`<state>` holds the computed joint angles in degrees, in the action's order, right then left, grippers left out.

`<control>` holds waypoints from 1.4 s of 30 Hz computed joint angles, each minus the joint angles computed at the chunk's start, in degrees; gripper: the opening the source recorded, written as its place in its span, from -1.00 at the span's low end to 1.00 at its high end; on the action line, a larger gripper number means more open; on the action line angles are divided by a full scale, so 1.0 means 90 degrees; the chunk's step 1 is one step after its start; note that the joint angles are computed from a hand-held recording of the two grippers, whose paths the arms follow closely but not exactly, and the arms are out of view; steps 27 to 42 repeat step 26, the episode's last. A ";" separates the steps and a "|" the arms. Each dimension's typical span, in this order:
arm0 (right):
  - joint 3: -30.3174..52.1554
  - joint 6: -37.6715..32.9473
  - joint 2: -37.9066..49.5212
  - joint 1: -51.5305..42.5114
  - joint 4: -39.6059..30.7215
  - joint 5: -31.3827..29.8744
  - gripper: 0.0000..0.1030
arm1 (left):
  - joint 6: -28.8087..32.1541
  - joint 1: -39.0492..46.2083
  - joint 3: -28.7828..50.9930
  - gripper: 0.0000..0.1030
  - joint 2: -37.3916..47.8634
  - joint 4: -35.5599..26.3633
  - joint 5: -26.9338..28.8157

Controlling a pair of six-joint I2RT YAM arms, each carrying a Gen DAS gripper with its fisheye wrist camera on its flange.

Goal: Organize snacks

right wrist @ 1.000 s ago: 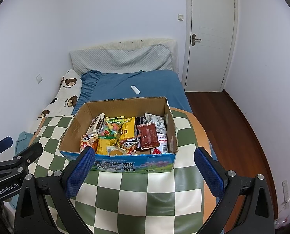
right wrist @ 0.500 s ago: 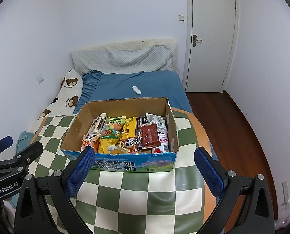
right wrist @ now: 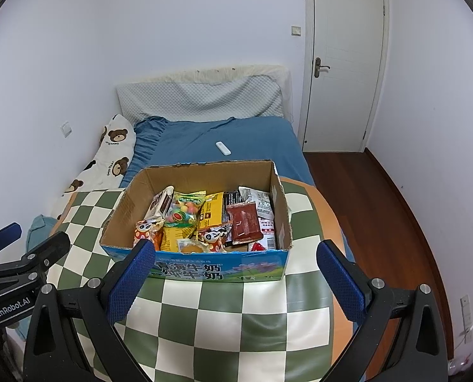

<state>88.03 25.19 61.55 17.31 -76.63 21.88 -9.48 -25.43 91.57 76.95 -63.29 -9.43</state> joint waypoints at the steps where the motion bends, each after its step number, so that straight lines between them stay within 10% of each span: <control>1: 0.0014 -0.0001 -0.0003 0.0003 -0.0013 0.0004 1.00 | -0.0001 0.0003 0.0018 1.00 0.0008 -0.0009 0.0006; 42: 0.0250 -0.0096 0.0092 -0.0041 -0.0095 -0.0032 1.00 | 0.0025 0.0020 0.0032 1.00 -0.0002 0.0054 0.0024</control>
